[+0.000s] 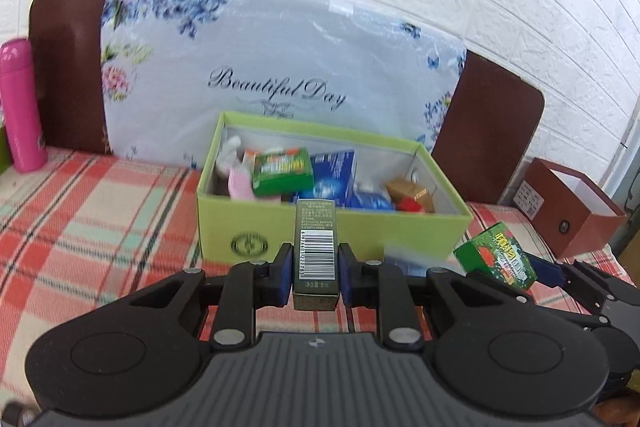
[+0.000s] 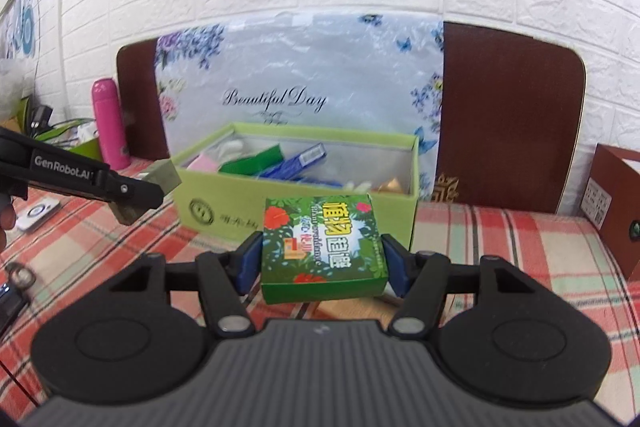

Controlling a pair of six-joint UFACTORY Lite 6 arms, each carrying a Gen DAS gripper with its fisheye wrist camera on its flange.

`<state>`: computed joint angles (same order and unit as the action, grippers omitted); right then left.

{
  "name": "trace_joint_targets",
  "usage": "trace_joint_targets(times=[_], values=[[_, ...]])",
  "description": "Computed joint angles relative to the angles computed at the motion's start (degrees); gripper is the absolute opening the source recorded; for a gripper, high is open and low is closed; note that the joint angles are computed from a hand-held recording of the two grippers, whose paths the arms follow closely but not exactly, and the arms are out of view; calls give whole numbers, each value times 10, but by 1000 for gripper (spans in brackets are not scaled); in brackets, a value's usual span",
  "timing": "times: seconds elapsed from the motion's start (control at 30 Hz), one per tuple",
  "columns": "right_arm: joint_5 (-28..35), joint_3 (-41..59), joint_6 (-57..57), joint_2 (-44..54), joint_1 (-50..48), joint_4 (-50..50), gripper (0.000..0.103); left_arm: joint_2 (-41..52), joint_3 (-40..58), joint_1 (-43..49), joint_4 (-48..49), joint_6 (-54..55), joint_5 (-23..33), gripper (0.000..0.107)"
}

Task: Organize objects
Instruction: 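Carry olive box and candy box into the lime-green box and open both tools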

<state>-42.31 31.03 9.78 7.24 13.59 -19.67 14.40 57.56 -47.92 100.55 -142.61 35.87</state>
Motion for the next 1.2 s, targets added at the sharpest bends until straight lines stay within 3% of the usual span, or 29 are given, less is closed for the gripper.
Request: trace_joint_targets(times=[0.57, 0.8, 0.97, 1.03, 1.07, 1.1, 1.13, 1.2], values=[[10, 294, 0, 207, -29, 40, 61, 219, 339, 135, -84, 206, -106, 23], [17, 361, 1, 268, -35, 55, 61, 277, 416, 157, -124, 248, -130, 23], [31, 399, -4, 301, -33, 66, 61, 297, 432, 163, -87, 201, -123, 23], [38, 411, -13, 313, -30, 69, 63, 291, 409, 164, -5, 112, -114, 34], [49, 419, -16, 319, -29, 65, 64, 286, 397, 164, 12, 90, -107, 66], [61, 428, -14, 324, -29, 53, 71, 282, 389, 159, 4, 90, -90, 86], [63, 428, -10, 325, -29, 43, 85, 277, 377, 152, 11, 79, -65, 86], [40, 410, -26, 321, -27, 62, 99, 263, 352, 147, 37, 62, -46, 87]])
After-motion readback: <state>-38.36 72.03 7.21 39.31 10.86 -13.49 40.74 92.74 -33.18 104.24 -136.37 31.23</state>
